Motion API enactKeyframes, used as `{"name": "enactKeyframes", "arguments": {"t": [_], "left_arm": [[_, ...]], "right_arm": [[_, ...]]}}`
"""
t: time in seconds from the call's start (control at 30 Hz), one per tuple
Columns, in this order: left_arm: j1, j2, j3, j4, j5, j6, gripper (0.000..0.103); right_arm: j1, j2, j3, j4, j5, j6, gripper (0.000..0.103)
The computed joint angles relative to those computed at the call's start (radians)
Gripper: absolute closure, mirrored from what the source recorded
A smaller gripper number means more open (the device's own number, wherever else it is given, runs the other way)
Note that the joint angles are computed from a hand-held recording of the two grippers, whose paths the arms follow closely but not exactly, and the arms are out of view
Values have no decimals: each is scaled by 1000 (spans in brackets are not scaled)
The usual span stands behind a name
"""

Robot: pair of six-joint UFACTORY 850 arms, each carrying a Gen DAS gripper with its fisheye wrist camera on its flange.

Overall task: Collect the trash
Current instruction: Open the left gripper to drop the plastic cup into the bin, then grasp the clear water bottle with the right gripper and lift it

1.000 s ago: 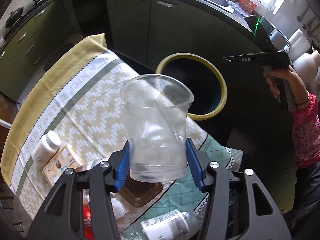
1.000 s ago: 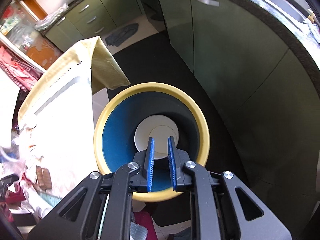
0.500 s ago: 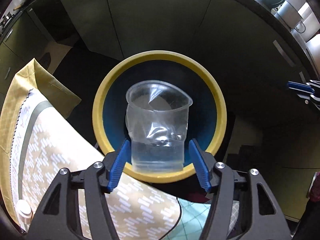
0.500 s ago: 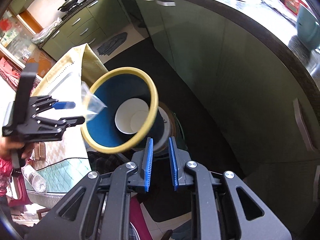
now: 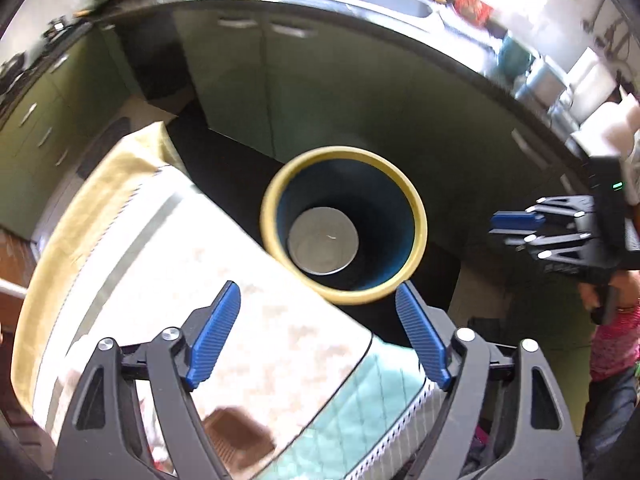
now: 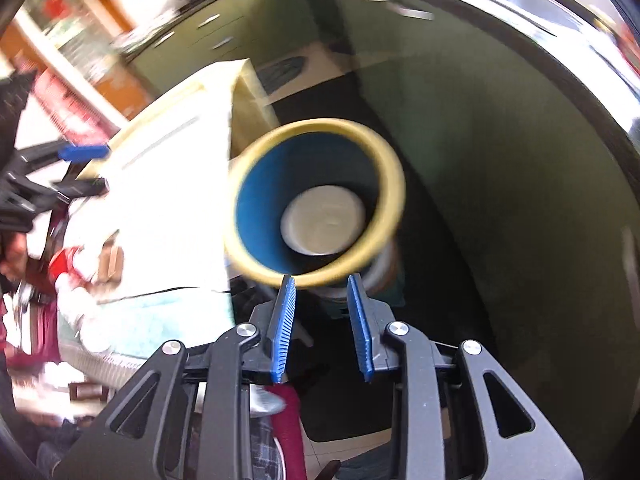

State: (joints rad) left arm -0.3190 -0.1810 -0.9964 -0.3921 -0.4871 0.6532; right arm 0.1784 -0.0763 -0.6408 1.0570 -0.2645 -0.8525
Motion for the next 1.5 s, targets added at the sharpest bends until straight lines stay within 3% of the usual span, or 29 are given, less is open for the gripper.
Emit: {"name": "enactKeyframes", "arguments": {"t": [0.2,0.27,0.33,0.37,0.53,0.77,0.9,1.03,1.33,1.5], "left_arm": [[197,253,202,-70,-2,111,25],[261,311,257,-64,-5,123,25],[347,361,297,-100,-40,189,25],[393,382,317,-126,-53,228,25],[600,507,423,-239,-111,400,25],[820,582,513,-311,-221,551,24],[887,599,541,-326,-257,597,23],[927,612,551,-342,-280,637,22],[949,609,555,-356,-287,665,21],[950,585,552,-349,-282,662,21]], "right_arm": [[219,-41,-94,-75,-68,8,72],[292,-71,-140,-66,-119,-39,63],[368,-100,-184,-78,-156,-87,45],[406,-114,-206,-93,-163,-104,43],[561,-205,-305,-245,-161,-57,43],[638,-309,-405,-476,-184,118,43],[665,-346,-445,-616,-191,248,43],[667,-378,-474,-637,-210,263,42],[701,-464,-550,-810,-242,382,32],[711,-503,-569,-845,-237,405,34]]}}
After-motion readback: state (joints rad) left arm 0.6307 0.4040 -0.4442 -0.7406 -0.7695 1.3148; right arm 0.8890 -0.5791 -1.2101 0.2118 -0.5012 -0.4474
